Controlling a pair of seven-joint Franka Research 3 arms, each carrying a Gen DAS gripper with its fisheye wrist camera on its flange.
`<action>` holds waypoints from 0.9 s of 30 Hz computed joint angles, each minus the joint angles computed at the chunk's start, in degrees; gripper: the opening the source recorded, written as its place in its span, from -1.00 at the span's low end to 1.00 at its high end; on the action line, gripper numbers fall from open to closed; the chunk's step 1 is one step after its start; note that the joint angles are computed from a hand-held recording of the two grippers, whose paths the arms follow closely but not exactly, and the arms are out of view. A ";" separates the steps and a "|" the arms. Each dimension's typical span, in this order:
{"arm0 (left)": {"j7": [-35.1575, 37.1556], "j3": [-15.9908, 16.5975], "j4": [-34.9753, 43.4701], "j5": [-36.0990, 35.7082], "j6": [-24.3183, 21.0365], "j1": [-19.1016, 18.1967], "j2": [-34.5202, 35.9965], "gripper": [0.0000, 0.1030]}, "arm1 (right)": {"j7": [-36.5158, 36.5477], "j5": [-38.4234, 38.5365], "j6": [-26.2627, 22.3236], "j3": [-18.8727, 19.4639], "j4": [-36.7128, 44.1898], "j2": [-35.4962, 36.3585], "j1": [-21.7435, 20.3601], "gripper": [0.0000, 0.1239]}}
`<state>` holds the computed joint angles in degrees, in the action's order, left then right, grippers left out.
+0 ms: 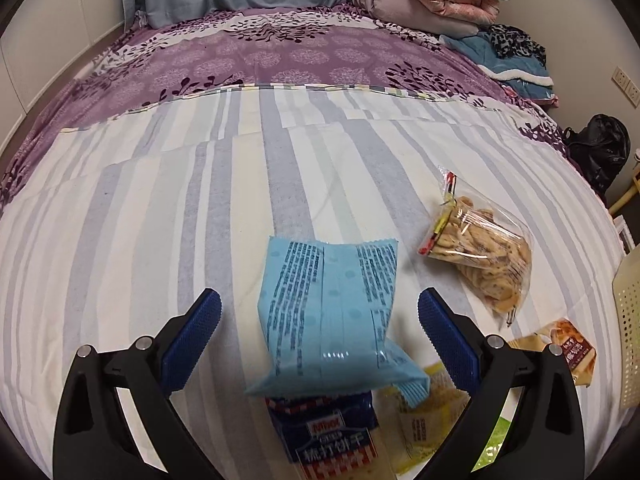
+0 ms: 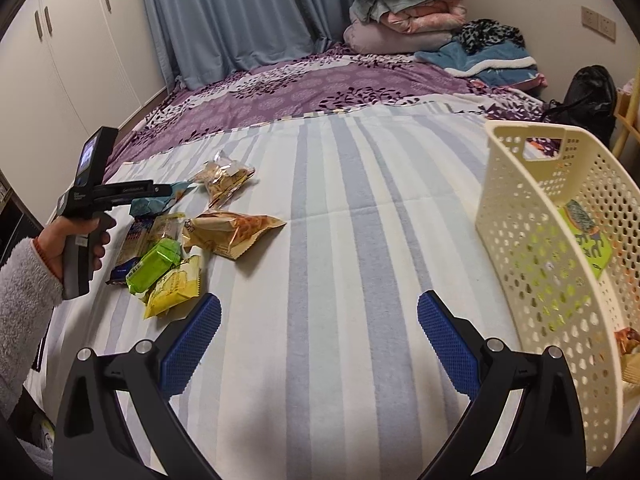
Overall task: Organize snacks
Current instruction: 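Grasp the light-blue pack with the left tool while the right tool grasps a clear cookie bag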
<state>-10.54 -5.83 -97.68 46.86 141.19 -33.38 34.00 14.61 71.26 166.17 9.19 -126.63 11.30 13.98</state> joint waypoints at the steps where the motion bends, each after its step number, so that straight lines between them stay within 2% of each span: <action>1: -0.31 0.15 -0.12 0.08 0.41 0.11 0.10 0.94 | 0.18 -0.47 -0.23 0.09 0.25 0.27 0.18 0.58; 4: -0.34 0.32 -0.17 -0.19 1.08 0.56 0.57 0.88 | 0.40 -1.65 -0.91 0.43 1.04 1.00 0.46 0.58; 6: 0.05 0.23 -0.57 -0.34 2.51 1.01 0.73 0.61 | 0.38 -2.26 -1.09 0.75 1.79 1.68 0.60 0.58; 8: -0.34 0.55 -1.17 0.10 4.61 1.03 0.82 0.45 | 0.51 -2.97 -1.17 1.09 2.92 2.50 0.72 0.58; 10: -0.56 1.01 -1.18 0.70 4.84 0.49 0.74 0.24 | 0.02 -3.36 -1.41 1.62 4.84 3.76 0.69 0.58; 14: -1.79 1.47 -1.94 1.84 3.69 -0.49 -0.29 0.17 | 0.27 -6.23 -2.75 2.86 10.19 7.25 0.88 0.58; 19: -5.76 1.51 -4.84 4.72 2.33 -1.24 -3.18 0.14 | 3.07 -14.05 -5.00 4.13 18.99 13.88 2.00 0.58; 27: -11.09 -0.76 -9.80 8.60 -0.73 -0.71 -8.00 0.14 | 18.33 -36.07 -13.94 1.27 38.57 28.09 7.57 0.58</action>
<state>-21.63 -6.59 -107.48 55.46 140.46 -34.09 26.00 32.93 35.19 152.23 10.46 -88.06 39.39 21.55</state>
